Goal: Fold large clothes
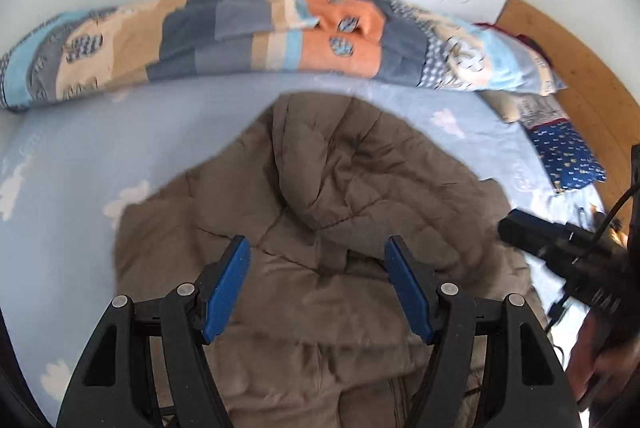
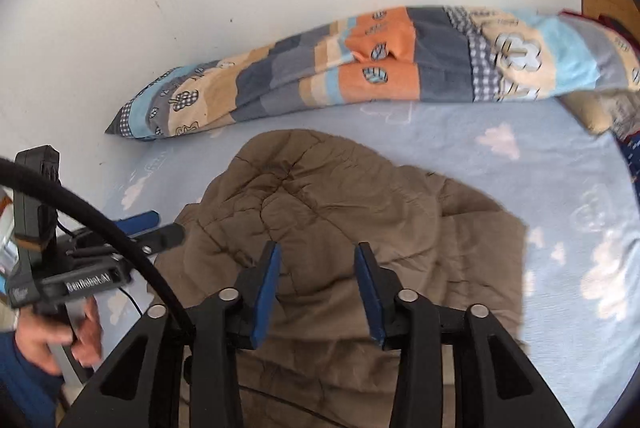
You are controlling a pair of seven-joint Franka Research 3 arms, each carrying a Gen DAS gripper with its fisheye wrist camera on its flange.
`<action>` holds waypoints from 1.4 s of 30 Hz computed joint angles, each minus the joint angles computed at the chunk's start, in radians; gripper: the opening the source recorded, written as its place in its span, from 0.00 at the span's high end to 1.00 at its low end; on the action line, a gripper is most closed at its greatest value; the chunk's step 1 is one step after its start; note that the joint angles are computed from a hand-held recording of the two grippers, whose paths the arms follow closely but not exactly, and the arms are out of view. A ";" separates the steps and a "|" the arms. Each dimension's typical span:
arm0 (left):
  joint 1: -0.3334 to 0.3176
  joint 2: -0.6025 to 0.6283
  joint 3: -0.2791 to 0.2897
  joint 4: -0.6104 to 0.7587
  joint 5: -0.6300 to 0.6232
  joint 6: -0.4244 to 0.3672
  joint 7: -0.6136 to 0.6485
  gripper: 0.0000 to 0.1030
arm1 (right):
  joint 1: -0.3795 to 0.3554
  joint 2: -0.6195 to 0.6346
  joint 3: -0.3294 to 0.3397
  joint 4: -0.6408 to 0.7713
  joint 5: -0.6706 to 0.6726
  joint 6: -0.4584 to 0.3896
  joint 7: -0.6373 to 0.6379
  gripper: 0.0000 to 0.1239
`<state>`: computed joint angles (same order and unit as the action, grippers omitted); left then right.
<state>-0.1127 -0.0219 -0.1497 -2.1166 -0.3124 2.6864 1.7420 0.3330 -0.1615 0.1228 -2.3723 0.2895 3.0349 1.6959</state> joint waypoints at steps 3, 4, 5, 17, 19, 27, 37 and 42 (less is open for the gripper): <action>0.000 0.040 -0.011 -0.020 0.125 0.016 -0.096 0.33 | -0.043 0.108 0.036 0.055 -0.128 -0.011 0.116 0.74; -0.001 0.047 -0.013 -0.044 0.179 0.035 -0.129 0.33 | -0.046 0.129 0.034 0.062 -0.188 -0.020 0.164 0.74; -0.001 0.052 -0.014 -0.064 0.201 0.056 -0.140 0.33 | -0.044 0.149 0.027 0.070 -0.236 -0.038 0.200 0.75; -0.031 -0.070 0.010 -0.184 0.095 0.199 0.047 0.34 | 0.018 0.140 -0.027 0.048 -0.112 -0.087 0.050 0.80; -0.046 -0.076 0.040 -0.137 0.039 0.177 0.101 0.34 | 0.027 0.088 -0.029 0.025 -0.010 -0.061 -0.053 0.80; -0.004 0.200 0.006 0.297 0.215 -0.129 -0.078 0.34 | -0.042 0.159 -0.021 0.220 -0.146 -0.120 0.060 0.80; 0.019 0.418 -0.025 0.494 0.390 -0.385 -0.242 0.37 | -0.029 0.376 -0.066 0.424 -0.154 -0.352 0.079 0.80; 0.080 0.374 -0.067 0.451 0.278 -0.353 -0.168 0.38 | -0.016 0.387 -0.080 0.419 -0.166 -0.374 0.089 0.80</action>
